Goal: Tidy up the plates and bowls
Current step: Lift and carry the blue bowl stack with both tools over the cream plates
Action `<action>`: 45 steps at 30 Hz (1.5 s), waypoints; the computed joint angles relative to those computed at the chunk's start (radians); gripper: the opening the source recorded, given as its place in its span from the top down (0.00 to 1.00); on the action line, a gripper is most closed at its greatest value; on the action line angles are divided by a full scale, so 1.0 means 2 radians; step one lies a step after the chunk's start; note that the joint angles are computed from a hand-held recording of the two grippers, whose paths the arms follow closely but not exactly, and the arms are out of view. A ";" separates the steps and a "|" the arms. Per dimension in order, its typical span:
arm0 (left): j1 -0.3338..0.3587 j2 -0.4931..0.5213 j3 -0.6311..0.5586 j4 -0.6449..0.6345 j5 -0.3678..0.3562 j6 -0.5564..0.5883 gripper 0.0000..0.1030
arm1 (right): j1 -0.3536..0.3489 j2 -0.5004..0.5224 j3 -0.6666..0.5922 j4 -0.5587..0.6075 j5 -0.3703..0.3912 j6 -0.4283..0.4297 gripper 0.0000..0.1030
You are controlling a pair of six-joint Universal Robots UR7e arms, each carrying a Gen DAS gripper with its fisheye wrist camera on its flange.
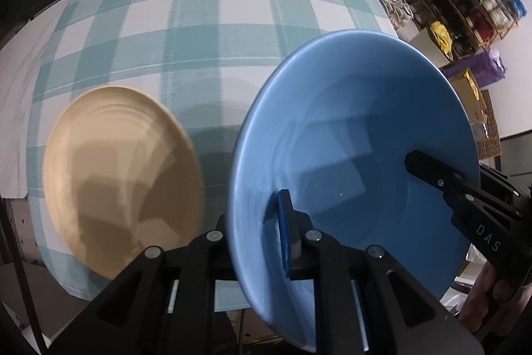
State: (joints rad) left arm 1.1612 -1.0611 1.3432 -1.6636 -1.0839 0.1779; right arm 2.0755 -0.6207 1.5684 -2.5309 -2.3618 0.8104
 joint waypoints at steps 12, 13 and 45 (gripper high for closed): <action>0.020 0.019 -0.096 0.037 0.010 0.001 0.87 | 0.015 0.064 -0.139 0.073 0.004 -0.027 0.88; 0.022 0.021 -0.104 0.040 0.011 0.001 0.87 | 0.017 0.073 -0.156 0.081 0.005 -0.029 0.88; 0.119 0.054 -0.196 0.034 0.021 0.000 0.86 | 0.014 0.315 -0.518 0.216 0.031 -0.117 0.88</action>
State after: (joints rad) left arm 1.3984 -0.9532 0.9504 -1.5948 -1.0427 0.1772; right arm 2.1042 0.0100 0.5332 -2.0983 -2.2993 0.5772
